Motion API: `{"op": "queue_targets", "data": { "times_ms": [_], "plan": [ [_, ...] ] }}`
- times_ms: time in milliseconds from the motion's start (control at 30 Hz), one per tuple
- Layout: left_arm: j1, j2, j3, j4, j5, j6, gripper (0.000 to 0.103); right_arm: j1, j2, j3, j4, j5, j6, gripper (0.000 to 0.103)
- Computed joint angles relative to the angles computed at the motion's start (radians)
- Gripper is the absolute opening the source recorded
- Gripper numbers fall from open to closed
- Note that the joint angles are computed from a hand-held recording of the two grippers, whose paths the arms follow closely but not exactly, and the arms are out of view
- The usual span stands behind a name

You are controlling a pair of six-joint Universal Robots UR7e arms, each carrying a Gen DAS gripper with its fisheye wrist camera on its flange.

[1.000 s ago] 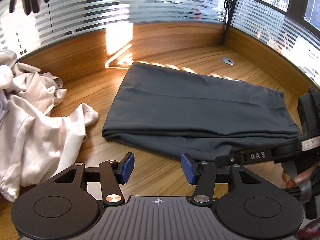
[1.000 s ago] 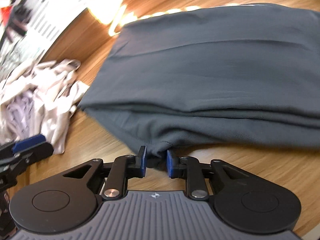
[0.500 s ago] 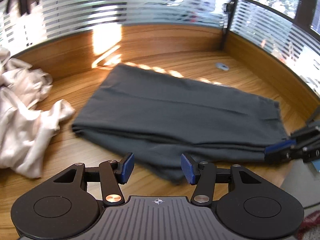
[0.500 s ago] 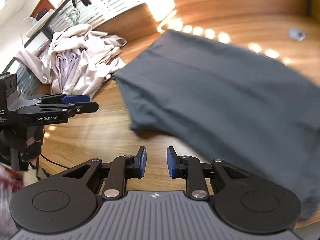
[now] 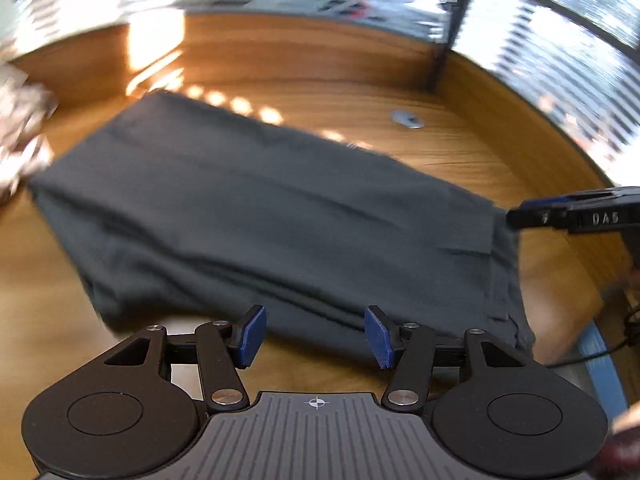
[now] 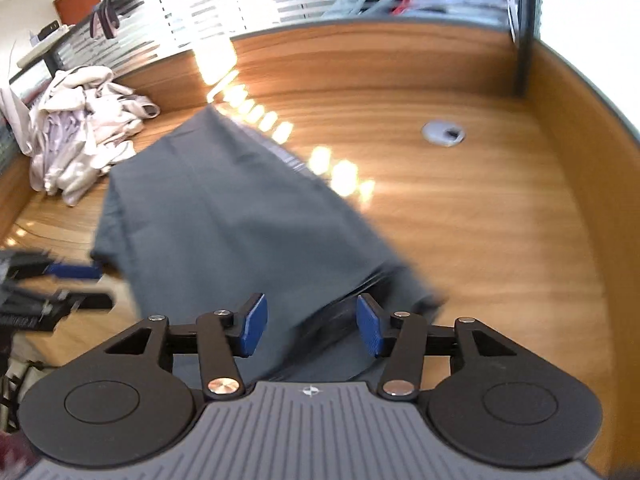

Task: Fold clothes

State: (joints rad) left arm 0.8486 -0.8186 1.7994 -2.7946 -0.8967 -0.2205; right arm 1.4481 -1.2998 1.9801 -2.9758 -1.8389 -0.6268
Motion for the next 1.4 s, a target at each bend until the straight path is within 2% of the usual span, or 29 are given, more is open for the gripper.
{"op": "queue_targets", "data": {
  "times_ms": [100, 133, 200, 300, 367, 433, 500, 600, 900, 1100, 1300, 1400],
  "plan": [
    [-0.023, 0.031, 0.003, 0.000, 0.050, -0.191, 0.058, -0.040, 0.036, -0.086, 0.065, 0.050, -0.044, 0.064],
    [-0.026, 0.038, 0.001, 0.002, 0.054, -0.253, 0.058, -0.050, 0.050, -0.113, 0.095, 0.066, -0.048, 0.069],
    [-0.027, 0.052, -0.006, 0.007, 0.055, -0.354, 0.059, -0.065, 0.085, -0.172, 0.160, 0.087, -0.059, 0.073],
    [-0.025, 0.078, -0.029, 0.032, 0.062, -0.477, 0.059, -0.075, 0.132, -0.232, 0.220, 0.081, -0.116, 0.073],
    [-0.021, 0.091, -0.043, 0.044, 0.060, -0.548, 0.056, -0.076, 0.155, -0.259, 0.253, 0.067, -0.140, 0.065],
    [-0.020, 0.103, -0.051, 0.045, 0.066, -0.575, 0.039, -0.078, 0.167, -0.278, 0.295, 0.060, -0.129, 0.048],
    [-0.021, 0.111, -0.079, 0.122, 0.088, -0.563, 0.026, -0.080, 0.165, -0.282, 0.321, 0.065, -0.110, 0.043],
    [-0.015, 0.107, -0.090, 0.159, 0.088, -0.534, 0.024, -0.079, 0.160, -0.274, 0.326, 0.064, -0.084, 0.036],
    [0.012, 0.077, -0.099, 0.207, 0.118, -0.455, 0.021, -0.069, 0.098, -0.124, 0.219, 0.057, 0.081, 0.033],
    [0.055, 0.057, -0.133, 0.229, 0.140, -0.293, 0.018, -0.050, 0.067, 0.005, 0.122, 0.079, 0.186, 0.033],
    [0.100, 0.066, -0.206, 0.263, 0.157, -0.156, 0.017, -0.001, 0.099, 0.065, 0.020, 0.080, 0.299, 0.033],
    [0.117, 0.074, -0.239, 0.271, 0.152, -0.102, 0.017, 0.016, 0.109, 0.080, -0.009, 0.090, 0.298, 0.033]
  ]
}}
